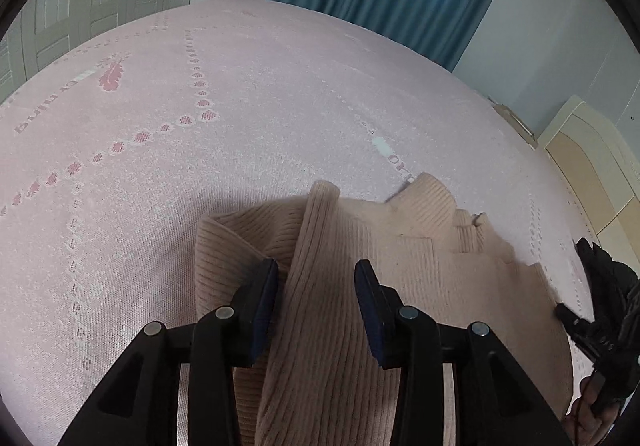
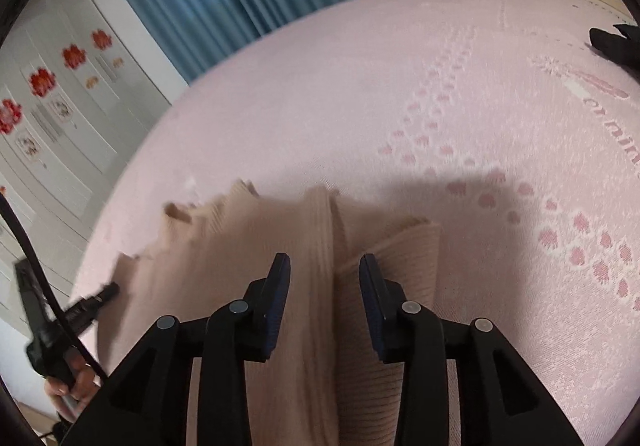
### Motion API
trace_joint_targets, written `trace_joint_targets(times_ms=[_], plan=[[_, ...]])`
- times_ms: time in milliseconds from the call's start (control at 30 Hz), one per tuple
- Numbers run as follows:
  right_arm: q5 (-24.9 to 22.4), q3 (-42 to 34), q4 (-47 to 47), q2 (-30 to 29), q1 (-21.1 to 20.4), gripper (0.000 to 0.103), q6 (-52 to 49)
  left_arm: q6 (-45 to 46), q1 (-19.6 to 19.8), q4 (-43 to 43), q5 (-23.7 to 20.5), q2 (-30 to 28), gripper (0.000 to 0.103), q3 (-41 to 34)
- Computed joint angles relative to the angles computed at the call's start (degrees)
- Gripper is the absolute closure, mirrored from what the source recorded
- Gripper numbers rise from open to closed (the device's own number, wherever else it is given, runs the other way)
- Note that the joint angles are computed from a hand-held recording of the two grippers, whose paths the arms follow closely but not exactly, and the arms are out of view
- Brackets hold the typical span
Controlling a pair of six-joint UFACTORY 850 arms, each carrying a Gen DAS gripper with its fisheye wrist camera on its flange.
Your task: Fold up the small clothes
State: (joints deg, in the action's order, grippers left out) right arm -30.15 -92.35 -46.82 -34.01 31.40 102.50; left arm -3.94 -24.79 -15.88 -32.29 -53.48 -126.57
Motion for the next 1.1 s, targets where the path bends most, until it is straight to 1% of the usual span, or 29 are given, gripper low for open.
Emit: trace_joint_targets(times_ms=[67, 100, 133, 167, 200, 233, 267, 300, 367, 433, 500, 533, 567, 633, 733, 833, 900, 933, 1033, 1100], plan=[[-1.15, -0.85, 0.11, -0.93, 0.21, 0.068, -0.88, -1.18, -0.26, 0.88, 0.80, 0.07, 0.066, 0.40], [-2.72, -1.92, 0.94, -1.77, 0.38, 0.069, -2.40, -1.93, -0.40, 1.66, 1.49, 0.36, 0.067, 1.02], [-4.15, -2.62, 0.53, -2.36, 0.64, 0.076, -2.75, -3.32, -0.60, 3.12, 1.90, 0.52, 0.071, 1.33], [-5.51, -3.07, -0.91, -2.87, 1.03, 0.085, -2.33, -6.67, -0.93, 6.97, 2.32, 0.63, 0.085, 1.55], [-5.38, -3.22, -2.02, -3.14, 1.30, 0.092, -2.52, -8.18, -1.04, 8.90, 2.42, 0.68, 0.095, 1.67], [-5.57, -3.24, -2.96, -3.18, 1.55, 0.097, -2.50, -7.77, -0.99, 8.44, 2.97, 1.02, 0.095, 2.22], [-7.09, -3.10, -6.30, -2.98, 2.18, 0.098, -0.08, -6.21, -0.72, 6.18, 5.12, 2.16, 0.096, 4.19], [-7.21, -1.81, -10.97, -2.01, 2.71, 0.098, 4.25, -5.26, -0.52, 4.62, 7.02, 3.13, 0.096, 5.75], [-7.58, 0.43, -17.37, -0.13, 3.27, 0.099, 11.06, -3.24, -0.12, 1.27, 8.89, 4.12, 0.096, 7.21], [-8.30, 0.37, -16.74, -0.12, 3.09, 0.099, 11.14, -2.05, 0.26, -1.67, 8.07, 3.60, 0.096, 6.53], [-8.91, -1.45, -10.16, -1.83, 2.39, 0.099, 5.71, -3.91, 0.37, -0.99, 6.04, 2.27, 0.095, 4.84], [-9.11, -2.43, -6.31, -2.82, 1.98, 0.099, 2.77, -4.63, 0.40, -0.48, 4.90, 1.55, 0.094, 3.83], [-8.86, -2.64, -4.80, -3.17, 1.77, 0.099, 1.96, -4.81, 0.46, -0.43, 3.96, 1.04, 0.093, 3.00], [-8.70, -2.76, -5.15, -2.87, 1.80, 0.096, 1.02, -2.16, 0.85, -3.58, 2.76, 0.73, 0.090, 2.26], [-6.87, -1.43, -5.04, -1.57, 1.69, 0.090, 1.19, -0.12, 1.22, -6.36, 1.67, 0.89, 0.081, 2.14], [-5.10, 0.90, -5.29, 0.49, 2.07, 0.079, 3.64, 1.26, 1.07, -7.40, 2.63, 2.56, 0.074, 4.72], [-4.81, 2.19, -6.53, 1.88, 2.63, 0.077, 6.06, 2.93, 0.89, -8.53, 3.78, 4.27, 0.067, 7.34], [-4.84, 2.71, -7.22, 2.47, 3.01, 0.074, 7.06, 4.04, 0.85, -9.63, 4.44, 5.32, 0.066, 8.95], [-5.13, 3.39, -9.20, 3.59, 4.90, 0.072, 10.21, 8.22, 0.79, -14.00, 7.23, 9.49, 0.061, 15.39], [-4.85, 5.85, -12.63, 5.22, 7.18, 0.068, 14.67, 10.44, 0.63, -15.76, 8.12, 11.96, 0.058, 18.93]])
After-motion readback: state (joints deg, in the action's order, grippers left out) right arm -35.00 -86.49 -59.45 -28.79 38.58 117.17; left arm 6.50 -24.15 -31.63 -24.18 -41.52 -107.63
